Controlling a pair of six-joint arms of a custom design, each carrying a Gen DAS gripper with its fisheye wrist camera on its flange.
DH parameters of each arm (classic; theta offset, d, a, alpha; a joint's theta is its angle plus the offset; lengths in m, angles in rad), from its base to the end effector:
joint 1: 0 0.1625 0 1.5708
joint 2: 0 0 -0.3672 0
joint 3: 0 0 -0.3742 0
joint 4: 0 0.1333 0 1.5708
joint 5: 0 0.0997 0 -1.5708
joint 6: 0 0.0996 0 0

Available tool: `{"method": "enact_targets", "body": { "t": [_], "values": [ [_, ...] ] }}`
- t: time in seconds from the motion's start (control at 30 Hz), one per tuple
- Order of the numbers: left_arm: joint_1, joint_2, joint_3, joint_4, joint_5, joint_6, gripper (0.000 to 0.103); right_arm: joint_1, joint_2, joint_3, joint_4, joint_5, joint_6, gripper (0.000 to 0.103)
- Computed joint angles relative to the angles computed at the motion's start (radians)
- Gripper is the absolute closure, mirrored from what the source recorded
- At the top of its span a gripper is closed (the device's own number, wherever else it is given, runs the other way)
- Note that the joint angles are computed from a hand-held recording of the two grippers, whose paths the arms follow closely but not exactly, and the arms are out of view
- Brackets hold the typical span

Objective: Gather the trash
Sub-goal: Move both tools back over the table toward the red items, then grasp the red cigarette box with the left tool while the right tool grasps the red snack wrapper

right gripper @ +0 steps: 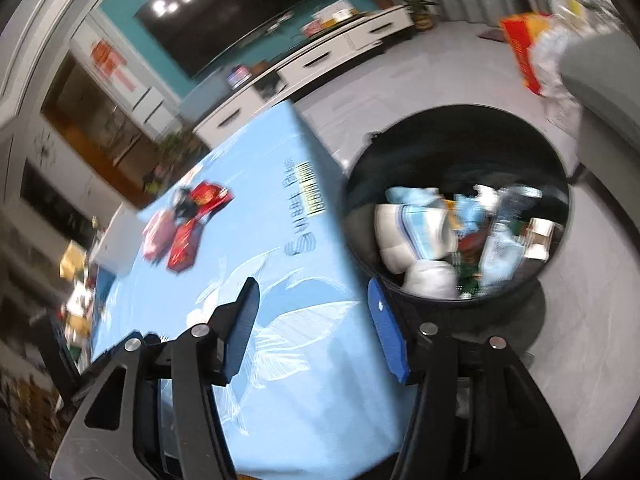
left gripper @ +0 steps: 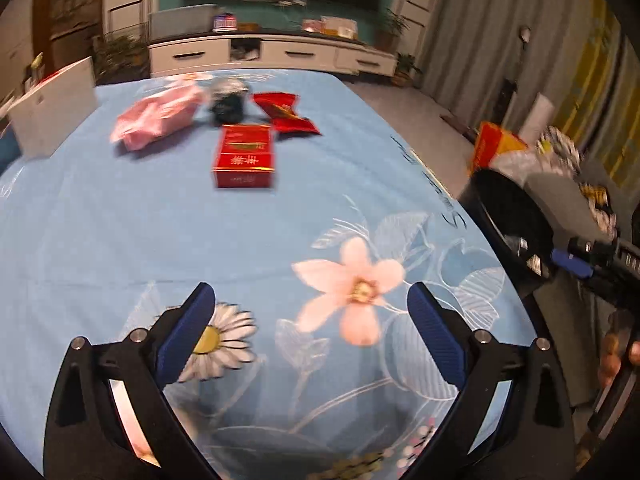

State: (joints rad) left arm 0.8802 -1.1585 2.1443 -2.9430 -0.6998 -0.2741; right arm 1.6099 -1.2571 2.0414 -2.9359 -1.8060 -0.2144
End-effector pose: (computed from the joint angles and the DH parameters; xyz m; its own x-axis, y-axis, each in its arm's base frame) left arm -0.1381 -0.4960 0.1651 -0.8144 -0.0123 -0.5801 0.3839 0.7383 -0.5546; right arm 0.1301 -0.5100 0.2212 -0.9474 -0.0900 0.3071 -0.2397 0.8354 -0.4947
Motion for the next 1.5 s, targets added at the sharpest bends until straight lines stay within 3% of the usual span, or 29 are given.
{"method": "enact_targets", "body": {
  "t": [0.13,0.27,0.47,0.63,0.93,1.1,1.13,1.2,1.23,1.5],
  "values": [
    [0.016,-0.053,0.032,-0.05,-0.021,-0.005,0.005,0.086,0.08,-0.056,0.02,-0.079,-0.041,0.037],
    [0.029,-0.116,0.064,-0.062,0.014,0.021,0.003,0.121,0.143,-0.084,-0.013,-0.037,-0.048,0.037],
    [0.076,-0.148,0.08,-0.091,-0.021,0.011,0.003,0.152,0.243,-0.161,0.038,-0.085,-0.066,0.037],
    [0.124,-0.074,-0.006,-0.104,-0.067,0.045,0.003,0.15,0.308,-0.226,0.035,-0.105,-0.069,0.037],
    [0.2,0.162,-0.333,-0.009,-0.1,0.145,0.003,0.129,0.416,-0.366,0.047,-0.095,-0.085,0.037],
    [0.226,0.292,-0.513,0.08,-0.022,0.194,0.004,0.128,0.505,-0.484,0.062,-0.102,-0.123,0.037],
    [0.234,0.306,-0.538,0.104,-0.027,0.191,0.009,0.127,0.525,-0.511,0.07,-0.103,-0.128,0.037],
    [0.245,0.327,-0.574,0.135,-0.023,0.187,0.029,0.127,0.56,-0.556,0.077,-0.098,-0.148,0.037],
    [0.25,0.332,-0.585,0.145,-0.031,0.192,0.045,0.129,0.575,-0.577,0.087,-0.096,-0.157,0.037],
    [0.285,0.254,-0.495,-0.098,-0.084,0.22,0.045,0.16,0.745,-0.782,0.158,-0.106,-0.278,0.037]
  ]
}}
